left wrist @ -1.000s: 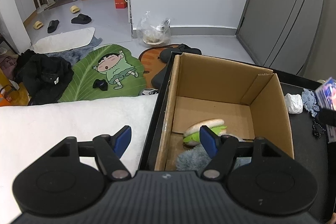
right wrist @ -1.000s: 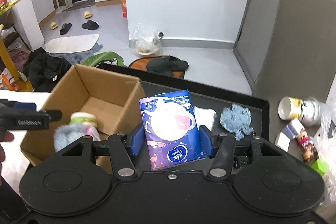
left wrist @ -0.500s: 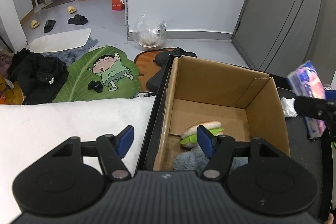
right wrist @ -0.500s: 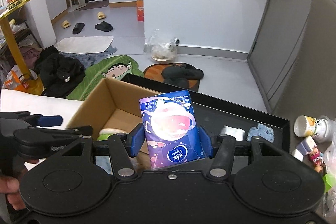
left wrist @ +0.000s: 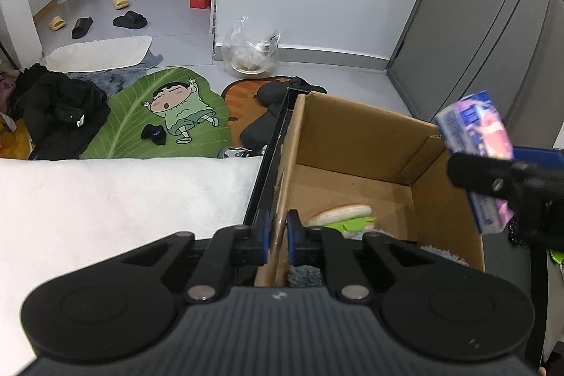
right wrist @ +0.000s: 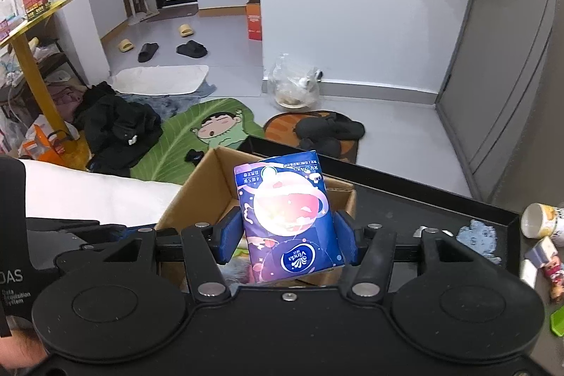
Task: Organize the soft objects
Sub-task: 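Grasp the purple tissue pack with the right gripper and drop it into the box, then move the right gripper to the black heart plush and close on it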
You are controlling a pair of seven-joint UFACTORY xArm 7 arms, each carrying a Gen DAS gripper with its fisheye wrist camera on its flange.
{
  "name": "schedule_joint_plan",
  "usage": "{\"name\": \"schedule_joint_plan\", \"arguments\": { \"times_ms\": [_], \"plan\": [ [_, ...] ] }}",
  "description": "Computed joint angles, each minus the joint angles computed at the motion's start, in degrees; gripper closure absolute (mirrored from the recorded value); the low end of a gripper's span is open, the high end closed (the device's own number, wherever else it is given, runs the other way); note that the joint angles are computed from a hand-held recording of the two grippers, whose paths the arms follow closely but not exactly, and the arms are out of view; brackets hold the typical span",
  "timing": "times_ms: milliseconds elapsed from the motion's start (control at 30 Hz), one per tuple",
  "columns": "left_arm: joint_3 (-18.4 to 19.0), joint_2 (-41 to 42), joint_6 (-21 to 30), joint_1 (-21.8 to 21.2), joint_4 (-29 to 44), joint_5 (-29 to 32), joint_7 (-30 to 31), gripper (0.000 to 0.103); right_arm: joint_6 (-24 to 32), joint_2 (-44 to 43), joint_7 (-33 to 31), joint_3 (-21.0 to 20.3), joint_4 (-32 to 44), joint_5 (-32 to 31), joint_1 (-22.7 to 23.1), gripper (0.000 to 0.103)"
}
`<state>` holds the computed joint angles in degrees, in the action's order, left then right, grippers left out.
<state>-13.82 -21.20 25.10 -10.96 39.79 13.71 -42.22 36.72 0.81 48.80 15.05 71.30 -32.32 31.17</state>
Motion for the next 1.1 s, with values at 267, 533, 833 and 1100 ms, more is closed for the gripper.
{"name": "schedule_joint_plan", "arguments": {
  "times_ms": [267,533,833,1100],
  "plan": [
    [-1.1,0.3,0.0,0.6,0.4,2.4,-2.2,0.093,2.6,-2.8,0.5,0.4,-3.0,-0.8,-0.2,0.037],
    [-3.1,-0.8,1.9,1.8,1.1,6.5,-4.7,0.090,2.4,-8.9,-0.6,1.4,-9.7,0.8,-3.5,0.038],
    [-2.8,-0.2,3.6,0.8,2.4,8.3,-5.5,0.076,0.0,-14.1,-2.3,2.1,-15.9,3.9,-7.7,0.038],
    [-3.4,0.1,1.5,1.2,2.6,10.6,-6.2,0.052,-2.1,-17.3,-5.1,1.9,-20.0,6.0,-11.2,0.037]
  ]
}}
